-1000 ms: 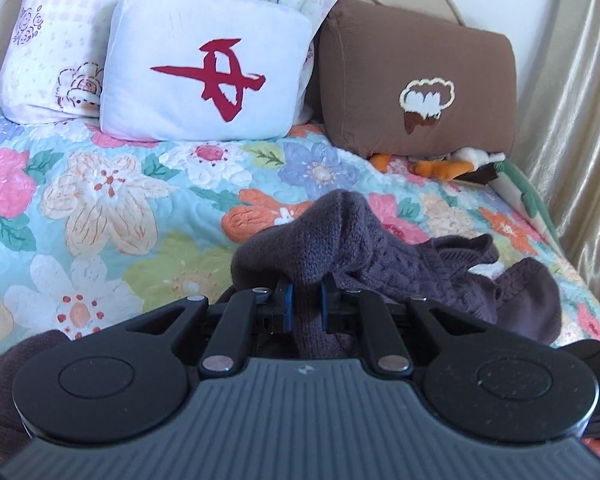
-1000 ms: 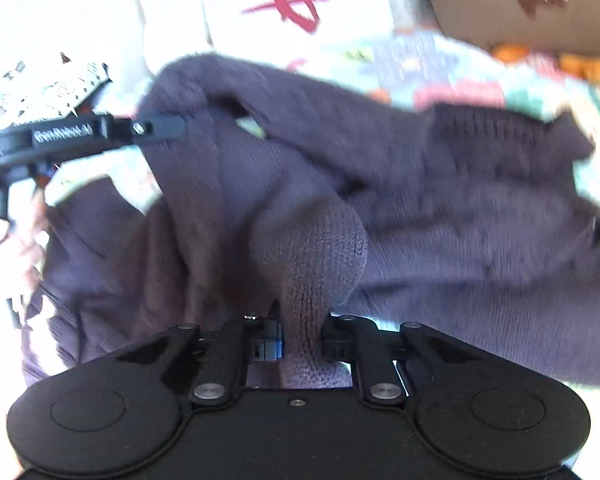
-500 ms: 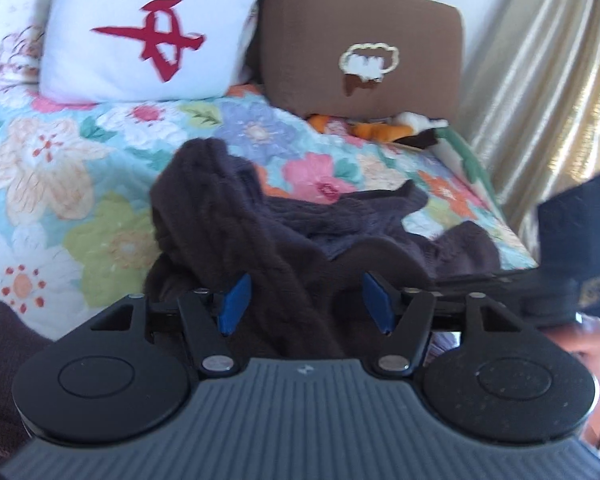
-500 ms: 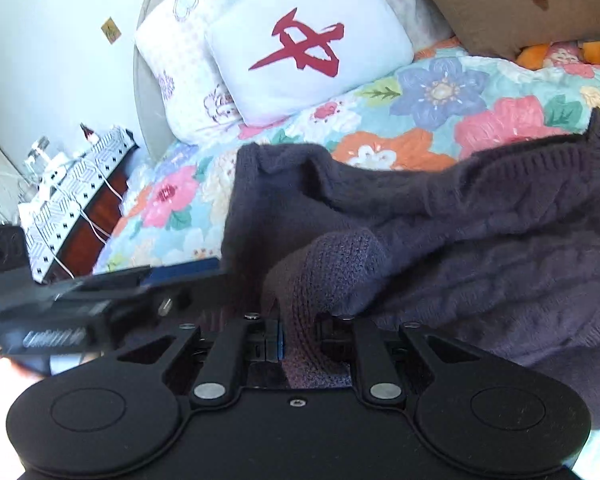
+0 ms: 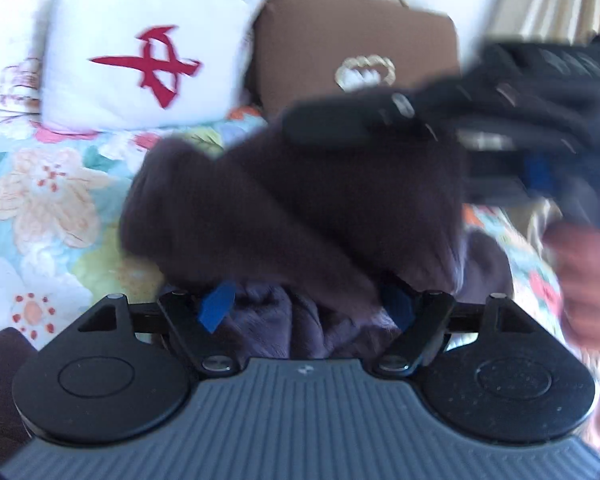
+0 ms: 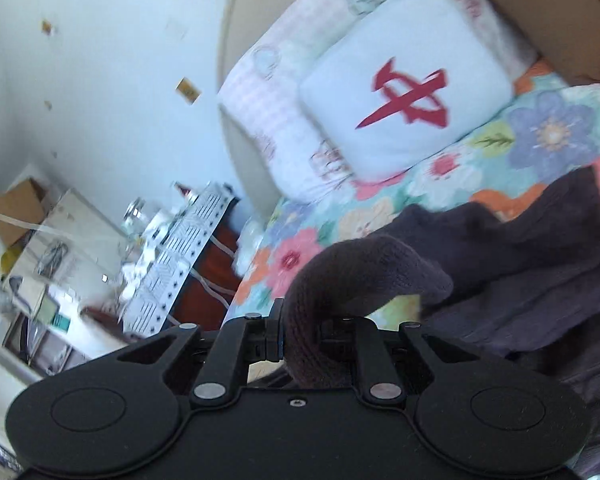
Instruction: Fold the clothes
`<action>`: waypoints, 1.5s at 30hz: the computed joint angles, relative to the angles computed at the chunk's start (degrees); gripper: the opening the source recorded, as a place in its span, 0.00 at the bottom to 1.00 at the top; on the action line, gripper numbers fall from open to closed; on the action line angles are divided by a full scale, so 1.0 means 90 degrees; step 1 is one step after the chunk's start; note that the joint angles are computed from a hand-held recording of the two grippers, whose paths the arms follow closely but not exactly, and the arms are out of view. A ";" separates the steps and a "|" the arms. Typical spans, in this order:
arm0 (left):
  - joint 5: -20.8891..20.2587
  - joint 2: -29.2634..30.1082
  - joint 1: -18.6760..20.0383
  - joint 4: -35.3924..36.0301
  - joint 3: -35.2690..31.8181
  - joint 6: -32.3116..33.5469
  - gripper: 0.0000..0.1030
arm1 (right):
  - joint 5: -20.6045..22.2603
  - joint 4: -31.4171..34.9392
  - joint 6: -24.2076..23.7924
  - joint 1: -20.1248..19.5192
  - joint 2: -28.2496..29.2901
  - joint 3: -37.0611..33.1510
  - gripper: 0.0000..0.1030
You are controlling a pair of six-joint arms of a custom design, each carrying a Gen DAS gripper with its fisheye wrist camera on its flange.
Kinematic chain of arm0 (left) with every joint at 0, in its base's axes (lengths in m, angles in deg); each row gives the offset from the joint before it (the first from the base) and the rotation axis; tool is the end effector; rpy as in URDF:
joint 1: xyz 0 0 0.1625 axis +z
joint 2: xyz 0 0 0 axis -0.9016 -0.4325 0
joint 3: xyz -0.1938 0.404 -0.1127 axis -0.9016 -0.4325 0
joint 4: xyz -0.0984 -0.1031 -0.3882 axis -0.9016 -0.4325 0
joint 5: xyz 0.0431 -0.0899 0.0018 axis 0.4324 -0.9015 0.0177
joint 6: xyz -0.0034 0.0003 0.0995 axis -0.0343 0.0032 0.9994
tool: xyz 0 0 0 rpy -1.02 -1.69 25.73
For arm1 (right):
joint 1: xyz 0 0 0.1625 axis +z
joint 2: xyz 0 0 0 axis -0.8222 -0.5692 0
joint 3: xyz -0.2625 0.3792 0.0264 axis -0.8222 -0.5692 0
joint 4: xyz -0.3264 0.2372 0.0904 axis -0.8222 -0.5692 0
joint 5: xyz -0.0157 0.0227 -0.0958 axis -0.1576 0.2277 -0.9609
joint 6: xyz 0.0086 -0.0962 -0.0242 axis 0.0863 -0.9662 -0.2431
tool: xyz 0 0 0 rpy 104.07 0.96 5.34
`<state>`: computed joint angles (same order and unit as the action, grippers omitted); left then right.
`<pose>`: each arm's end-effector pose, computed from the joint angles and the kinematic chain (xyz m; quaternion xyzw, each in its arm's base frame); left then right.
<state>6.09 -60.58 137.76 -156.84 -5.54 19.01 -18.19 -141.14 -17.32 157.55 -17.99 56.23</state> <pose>-0.0860 -0.8018 0.2875 0.2624 0.8942 -0.3556 0.0710 0.3431 -0.8672 0.1280 -0.2120 0.9409 -0.2477 0.0919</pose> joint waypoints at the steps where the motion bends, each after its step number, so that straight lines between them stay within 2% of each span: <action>1: -0.0057 0.0001 0.0023 -0.0051 -0.0023 -0.0084 0.53 | -0.0133 -0.0035 -0.0124 0.0049 -0.0011 0.0056 0.16; 2: -0.0103 0.0002 0.0046 -0.0073 -0.0049 -0.0143 0.28 | -0.0286 -0.0131 -0.0181 0.0087 -0.0015 0.0110 0.16; 3: -0.0084 0.0006 0.0058 -0.0125 -0.0061 -0.0192 0.12 | -0.0394 -0.0189 -0.0191 0.0098 -0.0013 0.0135 0.19; 6: 0.0446 0.0055 0.0015 -0.0803 0.0051 -0.0277 0.10 | -0.0256 -0.0454 0.0203 -0.0028 -0.0078 0.0296 0.27; 9: 0.1089 0.0155 0.0042 -0.1407 -0.0053 -0.0664 0.10 | -0.0188 -0.1025 0.0540 -0.0181 -0.0349 0.0808 0.45; 12: 0.1708 0.0247 0.0151 -0.1382 -0.0381 -0.1178 0.10 | -0.0586 -0.1482 0.0490 -0.0260 -0.0650 0.1361 0.48; 16: 0.1751 0.0179 0.0269 -0.1014 -0.0374 -0.1713 0.10 | -0.1039 -0.1576 0.0605 -0.0406 -0.0928 0.1852 0.49; 20: 0.1966 0.0270 0.0181 -0.0570 -0.0377 -0.1500 0.12 | -0.1490 -0.1810 0.0810 -0.0505 -0.1094 0.2270 0.49; 22: 0.2107 0.0283 0.0110 -0.0316 -0.0345 -0.1422 0.17 | -0.1695 -0.1937 0.0844 -0.0514 -0.1173 0.2473 0.49; 23: 0.2141 0.0251 0.0079 -0.0154 -0.0299 -0.1434 0.23 | -0.1797 -0.2000 0.0858 -0.0517 -0.1211 0.2572 0.49; 26: 0.2222 0.0133 0.0017 0.0268 -0.0185 -0.1789 0.54 | -0.2047 -0.2107 0.0823 -0.0519 -0.1343 0.2859 0.50; 33: 0.2803 -0.0409 -0.0181 0.0356 0.0505 -0.2293 0.60 | -0.2823 -0.2214 0.0263 -0.0371 -0.1644 0.3444 0.57; 36: 0.2896 -0.0642 -0.0297 0.0757 0.0666 -0.2062 0.60 | -0.2864 -0.1915 0.0276 -0.0316 -0.1818 0.3616 0.57; 39: 0.3405 -0.0698 -0.0470 0.0787 0.0765 -0.1642 0.60 | -0.2516 -0.1343 0.0206 -0.0241 -0.2031 0.3685 0.57; 41: 0.3519 -0.0762 -0.0545 0.0759 0.0861 -0.1550 0.61 | -0.2276 -0.1164 0.0171 -0.0186 -0.2191 0.3803 0.57; 45: 0.3217 -0.1076 -0.0608 0.1057 0.1128 -0.1718 0.62 | -0.1905 -0.0263 0.0803 -0.0098 -0.2554 0.3850 0.58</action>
<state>35.04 -70.27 132.29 -147.32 4.61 3.55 -35.33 -143.50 -10.10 156.67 -40.98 90.88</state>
